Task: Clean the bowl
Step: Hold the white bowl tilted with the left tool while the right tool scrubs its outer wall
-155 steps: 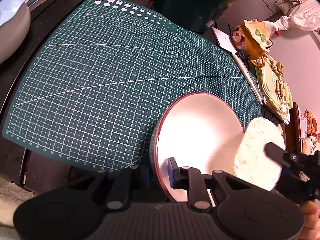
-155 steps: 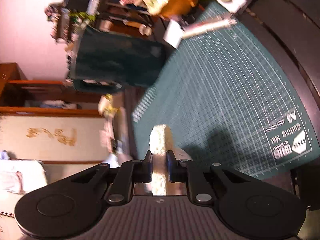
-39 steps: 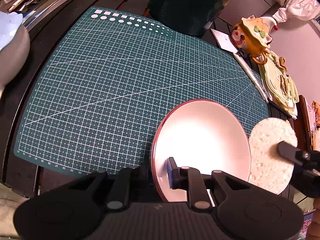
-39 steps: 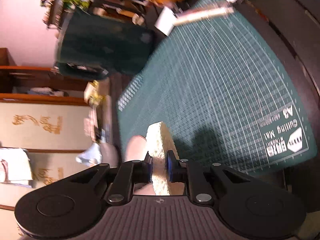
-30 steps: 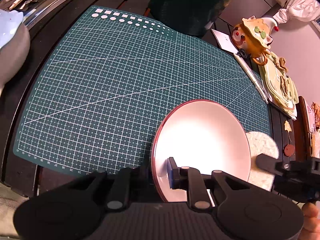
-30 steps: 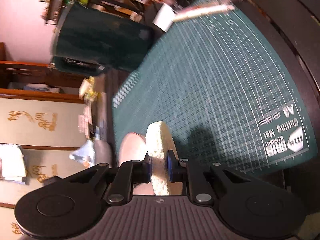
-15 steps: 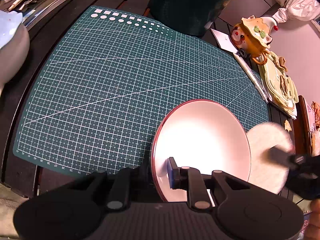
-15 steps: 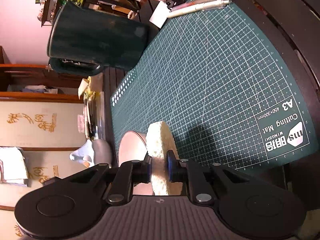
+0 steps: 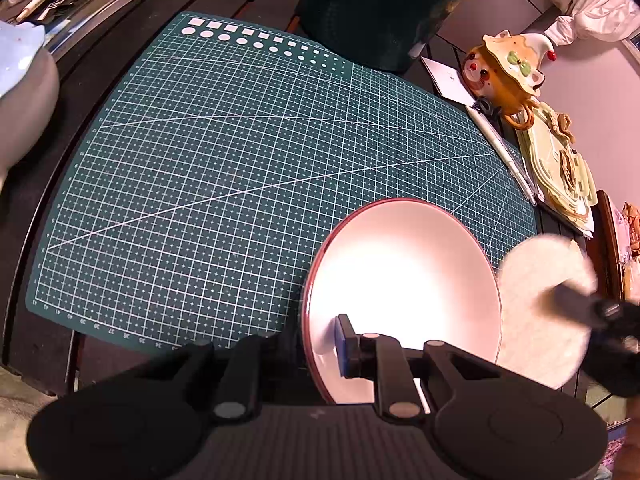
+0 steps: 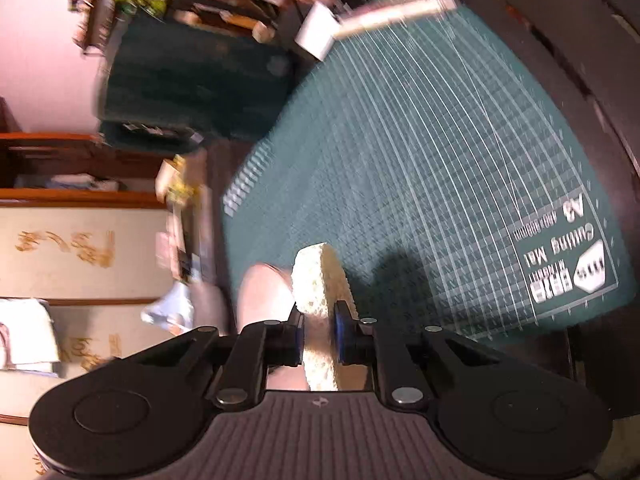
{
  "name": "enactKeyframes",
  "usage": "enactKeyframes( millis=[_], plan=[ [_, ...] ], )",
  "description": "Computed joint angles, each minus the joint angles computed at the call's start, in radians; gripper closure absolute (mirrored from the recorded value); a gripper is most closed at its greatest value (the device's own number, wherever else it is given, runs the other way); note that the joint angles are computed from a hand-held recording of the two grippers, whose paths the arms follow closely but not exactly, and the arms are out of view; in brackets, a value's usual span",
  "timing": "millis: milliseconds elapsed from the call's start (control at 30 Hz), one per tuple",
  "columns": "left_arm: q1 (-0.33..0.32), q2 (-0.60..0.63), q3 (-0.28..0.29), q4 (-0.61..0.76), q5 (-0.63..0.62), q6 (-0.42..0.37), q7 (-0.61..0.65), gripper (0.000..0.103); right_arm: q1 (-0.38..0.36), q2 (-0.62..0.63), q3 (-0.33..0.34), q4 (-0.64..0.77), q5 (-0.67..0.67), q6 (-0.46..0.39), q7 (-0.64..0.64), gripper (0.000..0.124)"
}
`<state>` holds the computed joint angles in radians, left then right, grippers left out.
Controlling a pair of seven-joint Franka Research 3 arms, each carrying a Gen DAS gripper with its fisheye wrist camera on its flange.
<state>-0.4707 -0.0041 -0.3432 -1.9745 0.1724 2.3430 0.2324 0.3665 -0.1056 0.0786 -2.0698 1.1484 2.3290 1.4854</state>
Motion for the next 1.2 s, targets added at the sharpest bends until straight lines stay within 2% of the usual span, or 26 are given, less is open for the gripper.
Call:
enactKeyframes(
  millis=[133, 200, 300, 467, 533, 700, 967, 1100, 1200],
  plan=[
    [0.000, -0.001, 0.000, -0.003, -0.001, 0.003, 0.000, 0.086, 0.003, -0.005, 0.000, -0.008, 0.020, 0.016, -0.020, 0.109],
    [0.000, -0.002, 0.001, -0.003, -0.002, 0.003, 0.000, 0.086, 0.005, 0.024, 0.007, 0.003, -0.035, -0.014, 0.018, 0.109],
    [0.002, -0.004, 0.001, -0.005, -0.005, 0.002, 0.002, 0.086, -0.002, 0.042, 0.006, 0.013, -0.050, -0.050, 0.059, 0.109],
    [0.002, -0.003, 0.001, -0.001, -0.005, -0.004, 0.006, 0.085, -0.006, -0.011, -0.003, -0.013, 0.052, -0.002, -0.018, 0.109],
    [0.002, -0.002, 0.001, -0.001, -0.004, -0.004, 0.006, 0.085, -0.004, -0.015, -0.004, -0.018, 0.053, 0.002, -0.021, 0.109],
    [0.000, 0.006, 0.000, 0.010, 0.001, -0.007, 0.002, 0.085, 0.001, 0.032, 0.009, -0.006, -0.055, -0.046, 0.074, 0.109],
    [-0.001, 0.010, 0.001, 0.015, -0.002, -0.007, 0.004, 0.085, 0.001, -0.012, -0.002, -0.022, 0.062, 0.011, -0.013, 0.109],
    [-0.001, 0.010, 0.001, 0.013, -0.002, -0.004, 0.004, 0.085, 0.004, 0.032, 0.009, -0.004, -0.044, -0.032, 0.063, 0.109],
    [0.000, 0.010, 0.001, 0.013, -0.003, -0.005, 0.005, 0.085, -0.002, 0.032, 0.006, -0.003, -0.020, -0.042, 0.066, 0.109]
  ],
)
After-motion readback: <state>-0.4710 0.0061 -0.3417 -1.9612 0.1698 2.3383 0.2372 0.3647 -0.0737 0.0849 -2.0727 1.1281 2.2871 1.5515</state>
